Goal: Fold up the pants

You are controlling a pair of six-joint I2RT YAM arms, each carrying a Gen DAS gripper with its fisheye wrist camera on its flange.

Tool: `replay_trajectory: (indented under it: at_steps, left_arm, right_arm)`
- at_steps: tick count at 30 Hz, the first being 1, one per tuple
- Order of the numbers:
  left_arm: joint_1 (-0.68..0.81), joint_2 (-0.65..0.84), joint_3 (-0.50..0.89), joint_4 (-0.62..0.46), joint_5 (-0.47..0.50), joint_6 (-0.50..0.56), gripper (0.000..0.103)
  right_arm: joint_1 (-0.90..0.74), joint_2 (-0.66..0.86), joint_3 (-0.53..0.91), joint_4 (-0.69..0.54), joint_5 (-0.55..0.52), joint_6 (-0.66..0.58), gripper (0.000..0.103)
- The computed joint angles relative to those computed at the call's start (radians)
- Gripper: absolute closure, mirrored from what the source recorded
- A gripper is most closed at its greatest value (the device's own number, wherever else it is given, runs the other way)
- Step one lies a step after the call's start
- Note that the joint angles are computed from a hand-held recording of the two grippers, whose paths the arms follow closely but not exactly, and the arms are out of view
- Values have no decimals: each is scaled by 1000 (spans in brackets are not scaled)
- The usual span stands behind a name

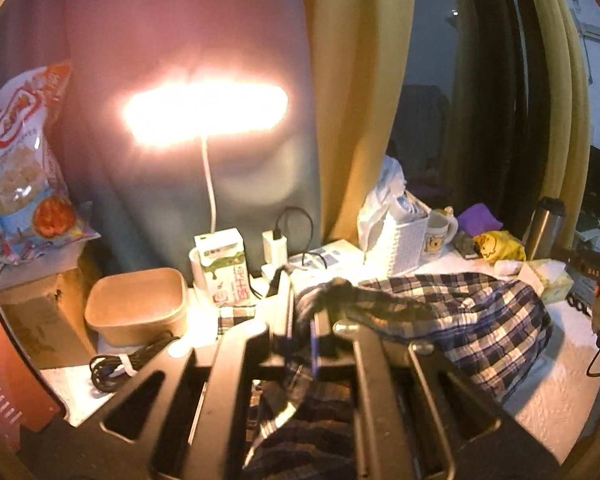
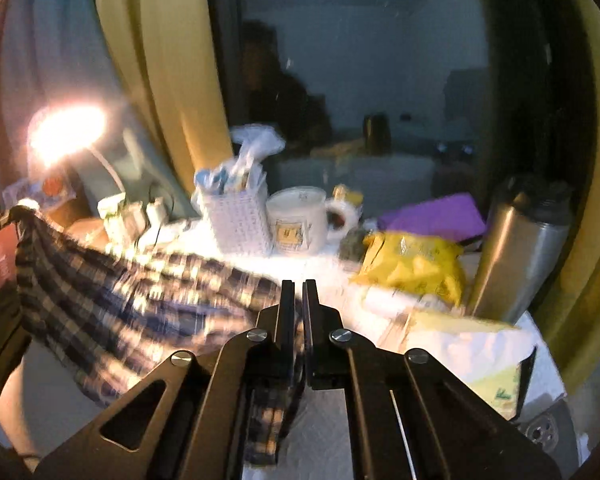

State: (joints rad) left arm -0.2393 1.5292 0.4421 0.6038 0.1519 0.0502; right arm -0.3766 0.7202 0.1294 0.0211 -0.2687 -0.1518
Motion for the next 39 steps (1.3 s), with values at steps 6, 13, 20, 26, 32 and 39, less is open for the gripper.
replay_trajectory:
  at_steps: [6,13,20,26,32,39]
  left_arm:
    - [21,67,12,32,12,-9,97]
    - [18,32,-11,46,9,11,97]
    - [28,48,21,58,1,31,97]
    - [42,184,158,67,23,28,97]
    - [48,460,401,-6,-32,19,95]
    - [97,622,576,-118,-75,-5,75]
  right_arm:
    - [13,271,-20,135,-2,-9,38]
    - [46,579,41,292,-52,54,72]
    - [146,453,18,317,91,99,89]
    - [117,455,105,314,126,92,92]
    - [127,713,208,436,165,108,92]
    - [151,956,315,504,235,142,91]
